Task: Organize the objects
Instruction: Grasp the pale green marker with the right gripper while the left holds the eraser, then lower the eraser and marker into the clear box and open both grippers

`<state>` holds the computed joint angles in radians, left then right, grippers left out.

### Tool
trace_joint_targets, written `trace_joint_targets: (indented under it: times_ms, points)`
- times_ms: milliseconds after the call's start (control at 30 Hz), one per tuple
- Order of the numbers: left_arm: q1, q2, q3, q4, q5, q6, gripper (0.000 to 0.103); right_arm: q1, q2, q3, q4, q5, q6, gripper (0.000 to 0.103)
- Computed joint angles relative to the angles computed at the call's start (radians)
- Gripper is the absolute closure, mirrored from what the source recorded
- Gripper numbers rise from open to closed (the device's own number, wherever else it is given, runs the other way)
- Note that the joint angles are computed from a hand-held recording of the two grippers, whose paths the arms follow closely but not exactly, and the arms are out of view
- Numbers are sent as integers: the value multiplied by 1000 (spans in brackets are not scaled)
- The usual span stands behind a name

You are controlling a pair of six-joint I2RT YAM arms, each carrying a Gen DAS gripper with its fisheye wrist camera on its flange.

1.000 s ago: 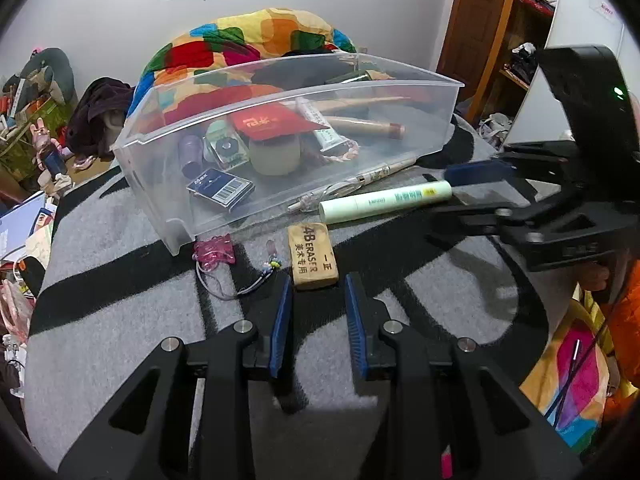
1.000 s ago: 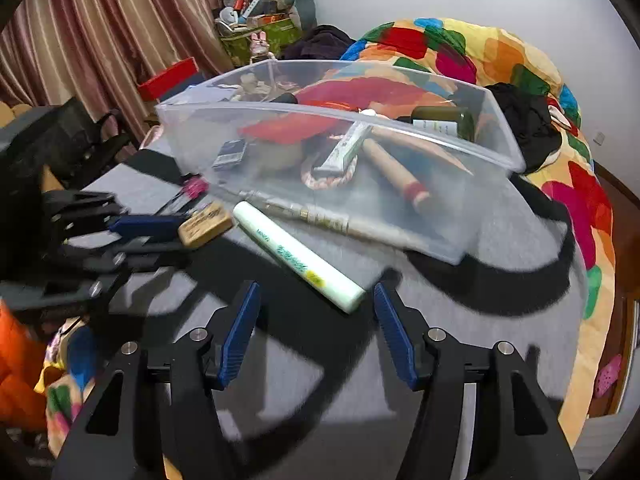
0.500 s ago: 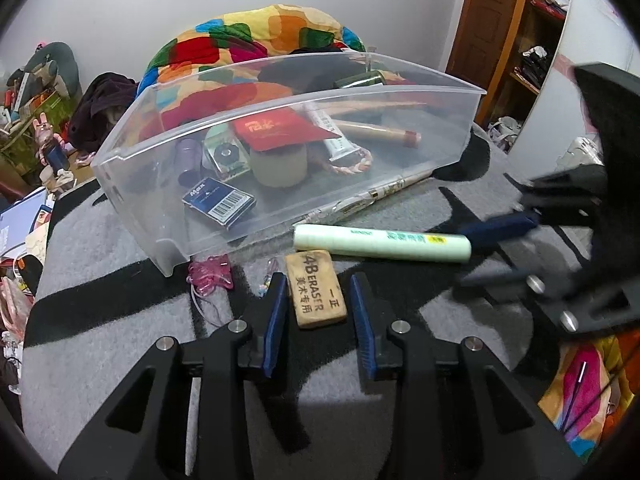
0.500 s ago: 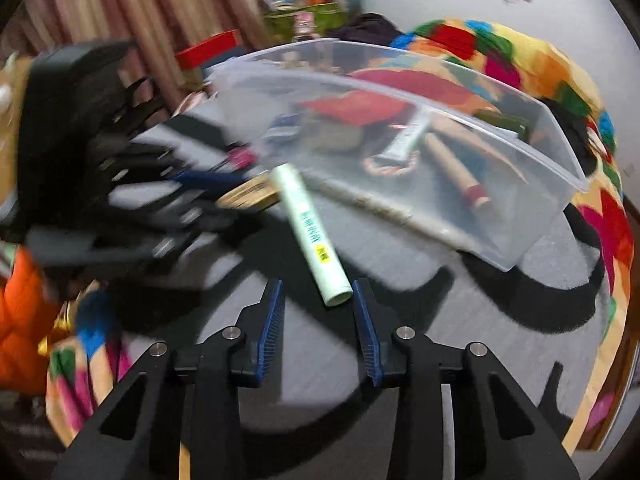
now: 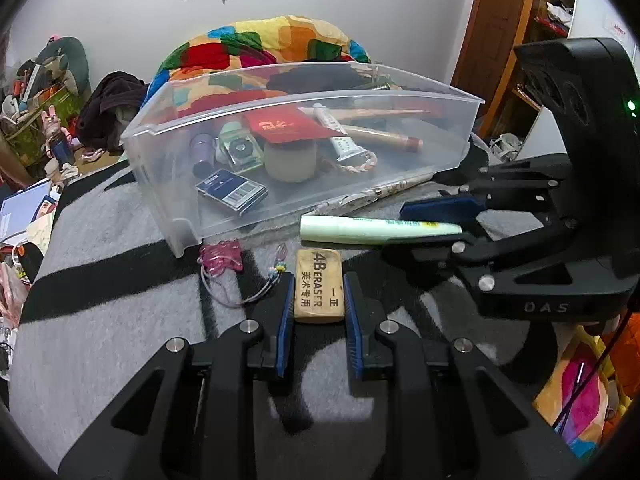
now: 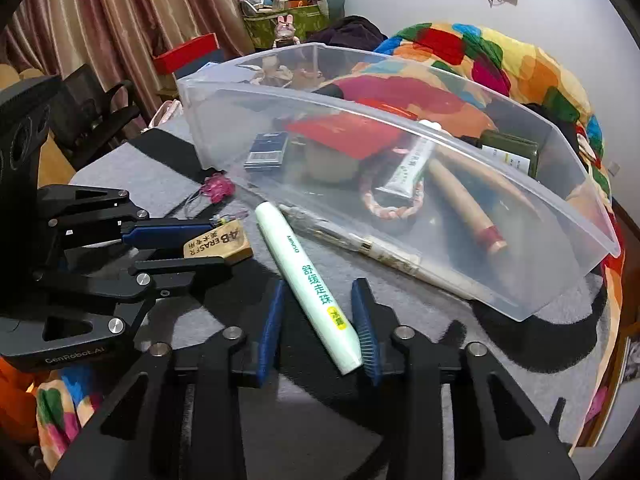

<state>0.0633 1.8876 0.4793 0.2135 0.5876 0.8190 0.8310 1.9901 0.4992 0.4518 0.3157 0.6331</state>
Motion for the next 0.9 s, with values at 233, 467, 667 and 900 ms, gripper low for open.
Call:
trace_joint_targets:
  times_ms: [233, 467, 667, 900]
  points:
    - [54, -10, 10, -52, 48, -8, 80, 127, -48, -75, 46, 74, 87, 89]
    - [68, -118, -12, -102, 95, -19, 80, 222, -182, -114, -38, 205, 162, 89]
    - [87, -261, -20, -170, 169, -41, 80, 254, -333, -135, -99, 307, 167, 89]
    - [65, -355, 16, -167, 196, -138, 80, 213, -497, -125, -202, 409, 145, 89]
